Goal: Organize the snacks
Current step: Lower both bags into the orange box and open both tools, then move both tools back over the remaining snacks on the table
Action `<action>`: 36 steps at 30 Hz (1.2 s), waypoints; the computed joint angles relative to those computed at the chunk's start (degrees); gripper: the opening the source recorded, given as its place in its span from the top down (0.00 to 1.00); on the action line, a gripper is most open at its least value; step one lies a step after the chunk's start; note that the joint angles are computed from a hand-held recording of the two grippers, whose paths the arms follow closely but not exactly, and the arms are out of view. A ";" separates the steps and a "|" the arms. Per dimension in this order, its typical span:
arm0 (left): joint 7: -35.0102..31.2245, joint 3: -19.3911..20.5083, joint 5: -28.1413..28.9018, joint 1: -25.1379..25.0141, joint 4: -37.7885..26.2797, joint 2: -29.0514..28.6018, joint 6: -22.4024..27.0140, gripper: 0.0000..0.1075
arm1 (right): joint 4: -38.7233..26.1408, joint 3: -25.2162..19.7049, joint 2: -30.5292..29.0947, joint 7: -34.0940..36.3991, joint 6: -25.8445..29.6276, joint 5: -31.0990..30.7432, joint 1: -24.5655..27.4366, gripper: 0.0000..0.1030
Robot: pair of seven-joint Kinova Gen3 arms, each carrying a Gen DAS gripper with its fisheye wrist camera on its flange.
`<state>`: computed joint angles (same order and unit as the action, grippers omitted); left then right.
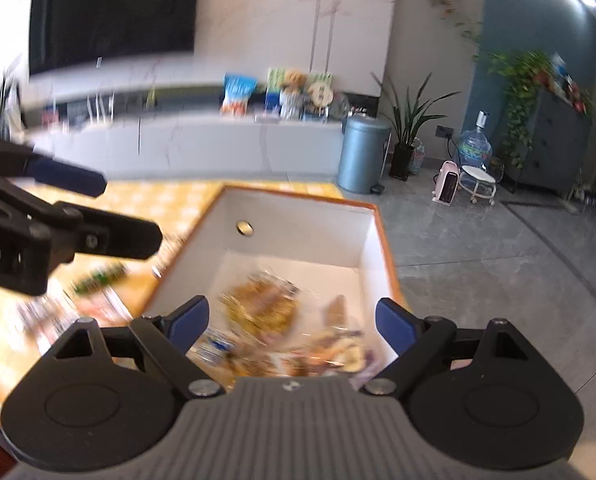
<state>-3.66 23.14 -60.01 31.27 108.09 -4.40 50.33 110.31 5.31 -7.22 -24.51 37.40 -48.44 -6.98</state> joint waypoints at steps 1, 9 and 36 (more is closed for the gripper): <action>2.33 1.71 -1.40 -0.77 0.93 -0.63 1.20 0.04 | 0.91 0.18 -0.67 -0.43 0.13 -1.52 -0.10 0.14; 20.97 9.14 -5.24 2.17 6.90 -2.54 17.64 0.04 | 8.28 -0.15 -6.16 -3.29 -5.70 -5.42 -5.66 0.15; 42.29 12.03 10.36 7.90 20.57 -6.35 26.17 0.23 | 17.85 -4.04 -8.33 -10.75 -9.00 -2.06 -21.37 0.35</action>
